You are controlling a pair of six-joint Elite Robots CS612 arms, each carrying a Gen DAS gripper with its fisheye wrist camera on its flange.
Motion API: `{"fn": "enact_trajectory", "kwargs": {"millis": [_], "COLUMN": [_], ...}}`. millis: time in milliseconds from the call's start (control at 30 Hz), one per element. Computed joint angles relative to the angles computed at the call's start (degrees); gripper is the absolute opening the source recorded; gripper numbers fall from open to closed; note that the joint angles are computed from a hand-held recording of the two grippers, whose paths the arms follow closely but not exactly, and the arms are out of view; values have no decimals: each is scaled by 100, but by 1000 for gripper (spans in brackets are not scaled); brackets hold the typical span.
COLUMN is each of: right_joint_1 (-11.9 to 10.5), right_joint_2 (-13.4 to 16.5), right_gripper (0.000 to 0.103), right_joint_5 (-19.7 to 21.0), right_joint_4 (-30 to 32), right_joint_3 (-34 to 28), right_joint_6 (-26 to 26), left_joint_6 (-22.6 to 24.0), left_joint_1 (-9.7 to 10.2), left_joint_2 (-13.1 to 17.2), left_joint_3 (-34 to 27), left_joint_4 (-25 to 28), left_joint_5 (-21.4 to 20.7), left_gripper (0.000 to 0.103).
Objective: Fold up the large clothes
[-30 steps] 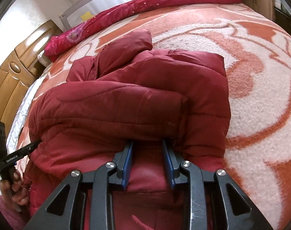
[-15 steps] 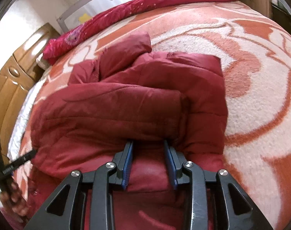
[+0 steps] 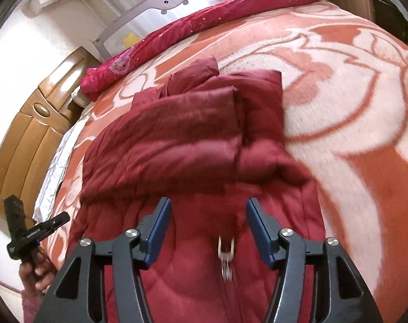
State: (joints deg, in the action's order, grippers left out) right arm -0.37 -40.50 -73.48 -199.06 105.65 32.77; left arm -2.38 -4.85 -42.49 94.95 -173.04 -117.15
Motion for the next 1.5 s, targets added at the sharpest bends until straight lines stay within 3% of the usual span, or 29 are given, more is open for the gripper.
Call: {"fn": "enact_trajectory", "kwargs": {"millis": [100, 367, 433, 667, 733, 1100, 1500], "right_joint_1": [-9, 6, -8, -152, -240, -475, -556], "right_joint_2": [-72, -308, -345, -398, -353, 33, 264], "right_gripper": [63, 69, 72, 76, 76, 76, 76], "right_joint_5": [68, -195, -258, -380, -205, 1096, 2577], "right_joint_4": [-132, -399, -544, -768, -839, -1386, -1619], "right_joint_3": [244, 866, 1000, 1453, 1554, 1769, 1912], "right_joint_6": [-19, -230, -224, -190, -82, 110, -451], "left_joint_6": [112, 246, 248, 501, 519, 874, 1869], "left_joint_1": [50, 225, 269, 364, 380, 550, 689], "left_joint_2": [-54, -141, -160, -236, -251, -265, -356], "left_joint_3": [166, 481, 542, 732, 777, 916, 1210], "left_joint_4": [-9, 32, 6, -38, -46, 482, 1241], "left_joint_5": [61, 59, 14, -24, 10, -331, -1060], "left_gripper": [41, 43, 52, 59, 66, 66, 71]}}
